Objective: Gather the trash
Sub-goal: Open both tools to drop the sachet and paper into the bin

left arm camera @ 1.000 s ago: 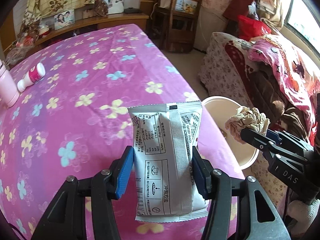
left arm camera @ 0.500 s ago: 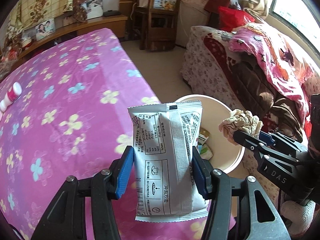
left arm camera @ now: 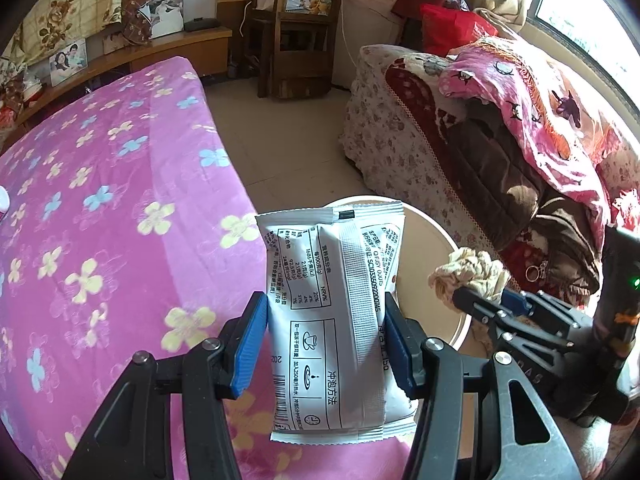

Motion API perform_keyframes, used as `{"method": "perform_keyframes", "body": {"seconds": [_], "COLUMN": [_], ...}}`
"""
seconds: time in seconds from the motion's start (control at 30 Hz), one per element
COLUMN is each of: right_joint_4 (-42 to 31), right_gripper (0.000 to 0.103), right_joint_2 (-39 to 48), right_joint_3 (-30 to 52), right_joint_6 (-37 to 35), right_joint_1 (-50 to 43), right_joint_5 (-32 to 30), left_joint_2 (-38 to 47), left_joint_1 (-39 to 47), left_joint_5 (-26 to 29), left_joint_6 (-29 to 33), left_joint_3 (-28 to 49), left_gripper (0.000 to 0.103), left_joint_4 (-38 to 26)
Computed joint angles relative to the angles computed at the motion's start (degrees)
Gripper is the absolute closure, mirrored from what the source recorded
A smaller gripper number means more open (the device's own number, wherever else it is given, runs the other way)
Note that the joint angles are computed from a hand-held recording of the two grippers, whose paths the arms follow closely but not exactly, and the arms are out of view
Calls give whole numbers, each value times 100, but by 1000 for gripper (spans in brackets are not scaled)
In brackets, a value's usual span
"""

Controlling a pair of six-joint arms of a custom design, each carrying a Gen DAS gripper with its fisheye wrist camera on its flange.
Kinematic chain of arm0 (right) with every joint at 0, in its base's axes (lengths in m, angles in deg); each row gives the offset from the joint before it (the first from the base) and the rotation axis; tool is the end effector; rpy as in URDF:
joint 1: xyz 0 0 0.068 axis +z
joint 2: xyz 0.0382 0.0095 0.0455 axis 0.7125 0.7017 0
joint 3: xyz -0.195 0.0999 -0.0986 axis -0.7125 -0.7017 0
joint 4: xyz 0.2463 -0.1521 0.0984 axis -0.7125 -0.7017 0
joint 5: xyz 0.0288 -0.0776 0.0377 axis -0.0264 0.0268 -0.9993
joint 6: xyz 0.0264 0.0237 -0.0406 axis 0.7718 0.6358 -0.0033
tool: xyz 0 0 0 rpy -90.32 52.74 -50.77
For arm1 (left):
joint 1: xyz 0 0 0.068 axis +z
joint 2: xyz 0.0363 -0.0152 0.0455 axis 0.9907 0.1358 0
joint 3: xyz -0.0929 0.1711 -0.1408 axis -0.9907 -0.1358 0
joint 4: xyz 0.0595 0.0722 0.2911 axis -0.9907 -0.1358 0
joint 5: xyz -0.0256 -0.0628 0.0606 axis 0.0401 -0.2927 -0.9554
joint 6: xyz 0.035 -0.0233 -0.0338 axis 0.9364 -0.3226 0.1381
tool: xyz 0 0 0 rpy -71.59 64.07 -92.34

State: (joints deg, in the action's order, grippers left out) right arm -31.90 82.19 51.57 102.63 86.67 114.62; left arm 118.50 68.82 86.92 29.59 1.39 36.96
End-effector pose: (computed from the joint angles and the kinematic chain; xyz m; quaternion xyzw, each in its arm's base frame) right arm 0.1855 0.1389 0.1528 0.2350 0.9151 0.0144 0.3275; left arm 0.3074 -0.0885 0.1698 0.3216 0.8949 -0.1950 0.2402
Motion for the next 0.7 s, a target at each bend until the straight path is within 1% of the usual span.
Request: {"method": "perform_keyframes", "body": {"seconds": [0.23,0.27,0.3,0.33,0.37,0.6,0.7], "right_joint_4": [241,297,363,426,445,260,189], "right_gripper": [64,53,38,35,35,35,35], "right_joint_2": [-14,-29,-62,-123,-159,-197,-258], "right_joint_3": [-227,-266,-312,-375,-409,-389,-377], "right_joint_6": [-113,-134,-156,-143,-117,136,218], "right_joint_1": [-361,-419,-482,-520,-540,-337,-142], "right_joint_5": [-238,-296,-366,-408,-414,-257,-76], "left_joint_2": [136,145,154,170,192,204,103], "left_joint_1": [-147,-157,-158,-151,-124,-15,86], "left_joint_5": [56,60,73,103,174,287,301], "left_joint_6": [-170,-181,-194,-202,-202,-180,-121], "left_joint_3": [55,58,60,68,76,114,42], "left_gripper": [43,42,38,36,34,33,33], "left_joint_4": [182,187,192,191,184,95,96]}}
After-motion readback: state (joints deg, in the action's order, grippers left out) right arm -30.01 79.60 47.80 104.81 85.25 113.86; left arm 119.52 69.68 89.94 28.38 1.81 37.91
